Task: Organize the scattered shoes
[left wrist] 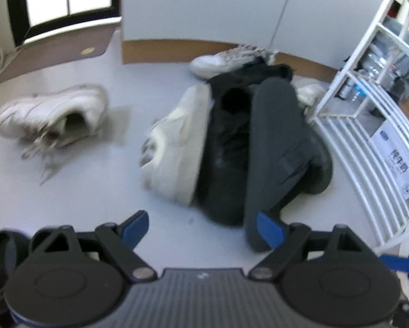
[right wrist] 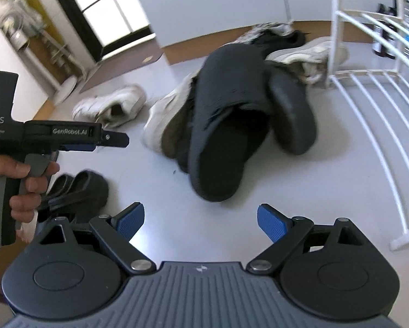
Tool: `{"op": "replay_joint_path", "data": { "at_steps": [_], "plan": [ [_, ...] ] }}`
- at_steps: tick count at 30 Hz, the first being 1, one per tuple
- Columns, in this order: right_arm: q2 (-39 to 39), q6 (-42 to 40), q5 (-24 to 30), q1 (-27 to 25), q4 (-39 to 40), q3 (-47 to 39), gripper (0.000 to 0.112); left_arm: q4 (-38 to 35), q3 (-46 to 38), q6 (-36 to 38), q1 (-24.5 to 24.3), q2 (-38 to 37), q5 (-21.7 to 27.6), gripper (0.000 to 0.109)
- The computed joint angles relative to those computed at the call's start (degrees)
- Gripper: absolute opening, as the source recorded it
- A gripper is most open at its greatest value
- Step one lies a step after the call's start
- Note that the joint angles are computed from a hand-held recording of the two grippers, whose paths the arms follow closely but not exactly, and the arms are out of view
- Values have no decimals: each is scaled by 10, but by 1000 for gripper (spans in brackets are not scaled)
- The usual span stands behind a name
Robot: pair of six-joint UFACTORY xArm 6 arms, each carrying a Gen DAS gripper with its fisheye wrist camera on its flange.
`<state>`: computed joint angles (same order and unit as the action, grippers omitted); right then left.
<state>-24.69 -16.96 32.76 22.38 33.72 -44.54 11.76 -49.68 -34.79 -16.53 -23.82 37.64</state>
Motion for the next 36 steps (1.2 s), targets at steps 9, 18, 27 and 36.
{"op": "replay_joint_path", "data": {
  "at_steps": [9,18,27,36],
  "plan": [
    [-3,25,-11,-45,-9,17,93,21,-33,-34,-19,69,-35,89],
    [-1,18,-21,-65,-6,20,93,40,-111,-18,-37,130,-17,89],
    [4,-7,-32,-81,20,11,93,54,-238,-6,-66,223,1,89],
    [13,-22,-27,-102,30,8,93,51,-431,-2,-84,378,36,89]
  ]
}}
